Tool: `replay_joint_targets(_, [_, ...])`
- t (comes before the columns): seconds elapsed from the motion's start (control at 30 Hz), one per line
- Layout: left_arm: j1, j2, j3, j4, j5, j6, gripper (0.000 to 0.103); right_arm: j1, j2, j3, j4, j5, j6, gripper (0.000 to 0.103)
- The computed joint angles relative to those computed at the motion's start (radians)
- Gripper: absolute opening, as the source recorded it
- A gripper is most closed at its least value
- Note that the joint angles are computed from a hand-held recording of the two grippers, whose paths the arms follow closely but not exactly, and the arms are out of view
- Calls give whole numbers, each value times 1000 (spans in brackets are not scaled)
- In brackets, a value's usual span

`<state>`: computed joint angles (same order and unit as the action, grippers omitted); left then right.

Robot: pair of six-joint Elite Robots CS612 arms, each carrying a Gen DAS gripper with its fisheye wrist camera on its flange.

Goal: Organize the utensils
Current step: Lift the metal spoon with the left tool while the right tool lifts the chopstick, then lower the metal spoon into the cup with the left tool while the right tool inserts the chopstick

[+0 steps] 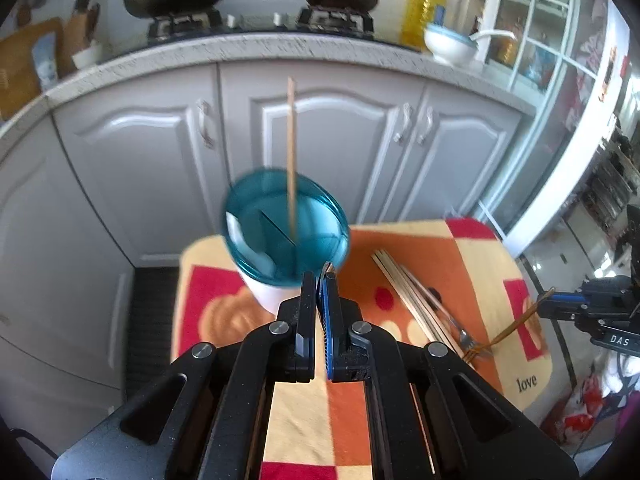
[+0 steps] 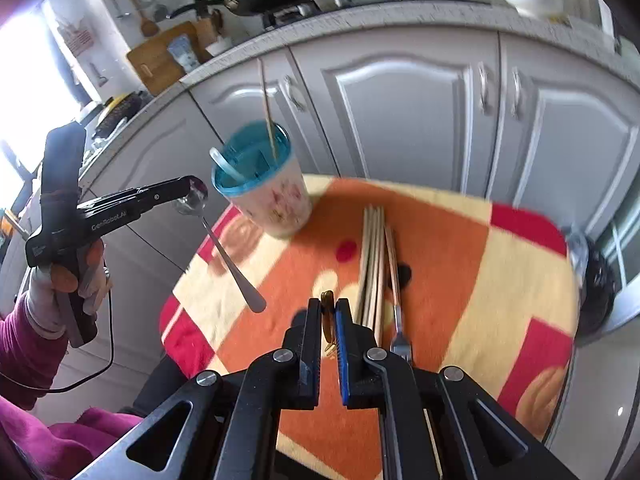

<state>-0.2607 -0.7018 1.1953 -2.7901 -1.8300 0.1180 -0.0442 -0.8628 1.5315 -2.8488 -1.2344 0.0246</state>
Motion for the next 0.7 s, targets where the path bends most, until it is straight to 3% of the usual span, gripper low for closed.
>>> replay_joint_targets(0.37, [16, 17, -87, -72, 120, -44, 1, 28, 31, -144, 1, 17, -83, 6])
replay_joint_targets(0.7, [4, 108, -253, -33, 259, -10, 1, 58, 138, -409, 93, 22, -133, 6])
